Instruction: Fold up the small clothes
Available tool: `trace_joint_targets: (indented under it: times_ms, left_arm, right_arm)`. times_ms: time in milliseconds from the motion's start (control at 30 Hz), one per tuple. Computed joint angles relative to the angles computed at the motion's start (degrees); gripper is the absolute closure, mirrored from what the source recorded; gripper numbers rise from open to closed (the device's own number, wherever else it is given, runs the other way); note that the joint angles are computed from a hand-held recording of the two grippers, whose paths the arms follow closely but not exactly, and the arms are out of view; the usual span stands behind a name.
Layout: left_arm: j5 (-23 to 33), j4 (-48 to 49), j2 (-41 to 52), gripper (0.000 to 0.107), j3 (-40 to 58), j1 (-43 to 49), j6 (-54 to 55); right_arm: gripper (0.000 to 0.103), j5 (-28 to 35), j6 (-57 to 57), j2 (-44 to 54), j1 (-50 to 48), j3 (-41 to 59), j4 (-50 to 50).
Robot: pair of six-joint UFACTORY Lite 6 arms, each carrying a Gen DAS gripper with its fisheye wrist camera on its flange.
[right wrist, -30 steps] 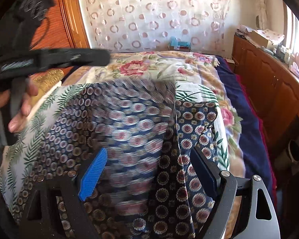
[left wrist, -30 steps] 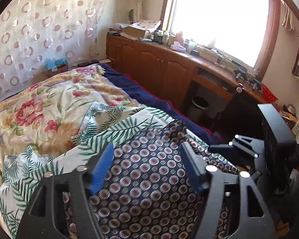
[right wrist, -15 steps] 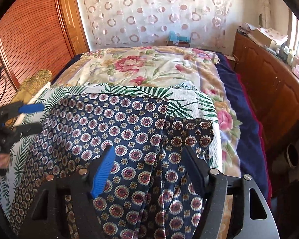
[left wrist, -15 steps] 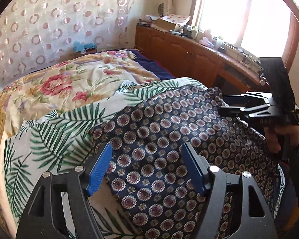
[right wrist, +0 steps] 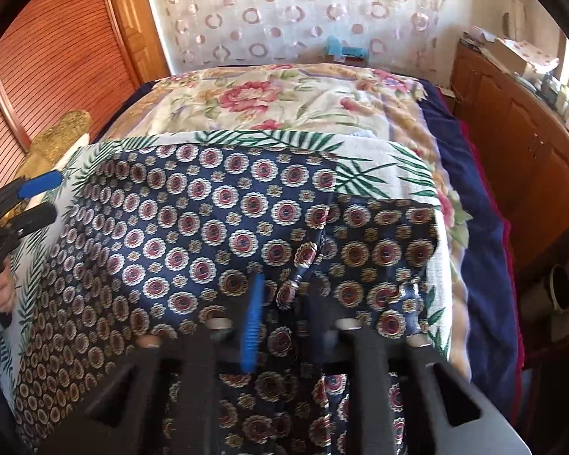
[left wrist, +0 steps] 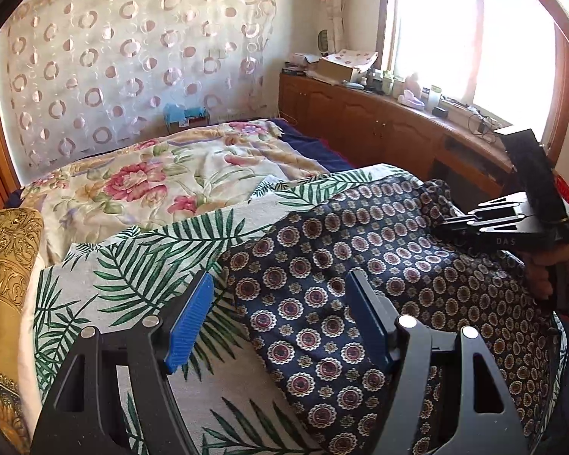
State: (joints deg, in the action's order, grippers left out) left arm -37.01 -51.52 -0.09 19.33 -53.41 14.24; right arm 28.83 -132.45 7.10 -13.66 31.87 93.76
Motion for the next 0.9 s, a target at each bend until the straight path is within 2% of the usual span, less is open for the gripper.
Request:
trace_joint_targets:
  times_ms: [67, 200, 400, 533, 667, 733, 767, 867, 900]
  left_arm:
    - [0.8, 3.8, -0.8, 0.034, -1.2, 1.4, -3.4]
    - [1.4, 7.4, -2.4, 0.034, -3.0, 3.0, -7.0]
    - [0.2, 5.0, -4.8, 0.034, -4.6, 1.5, -6.0]
    - [-0.6, 3.8, -4.1, 0.034, -4.4, 0.2, -5.5]
    - [-0.5, 4.4, -3.5, 0.034, -4.0, 0.3, -5.4]
    - [-0.4, 5.0, -2.2, 0.034, -3.2, 0.1, -5.9]
    - [-0.3, 5.1, -2.3, 0.034, -3.1, -0.1, -6.0]
    - [0.3, 4.0, -1.3, 0.034, -1.8, -0.7, -5.1]
    - [0.2, 3.1, -0.8, 0.034, -1.3, -1.1, -4.5]
  right_arm:
    - [0.100, 0.2, -1.6, -1.6, -0.4, -1.5, 1.6]
    - [0.101, 4.4, -6.7, -6.5, -3.9, -6.5, 6.4]
    - [0.101, 7.5, -6.9, -15.8, -11.4, -11.9, 4.6]
    - [0.101, 6.1, -10.1, -14.8, -14.0, -11.7, 6.9]
    - [0.101, 2.6, -13.5, -11.1, -12.3, -9.8, 12.4]
    - [0.101, 2.7, -13.2, -9.0, -12.5, -8.8, 13.4]
    - [0.099, 2.3, -12.9, -9.0, -11.6, -8.9, 14.1]
    - [0.084, -0.2, -16.7, -12.1, -10.1, -10.9, 19.9]
    - [0.075, 0.2, -16.3, -13.2, -11.0, -11.7, 18.9]
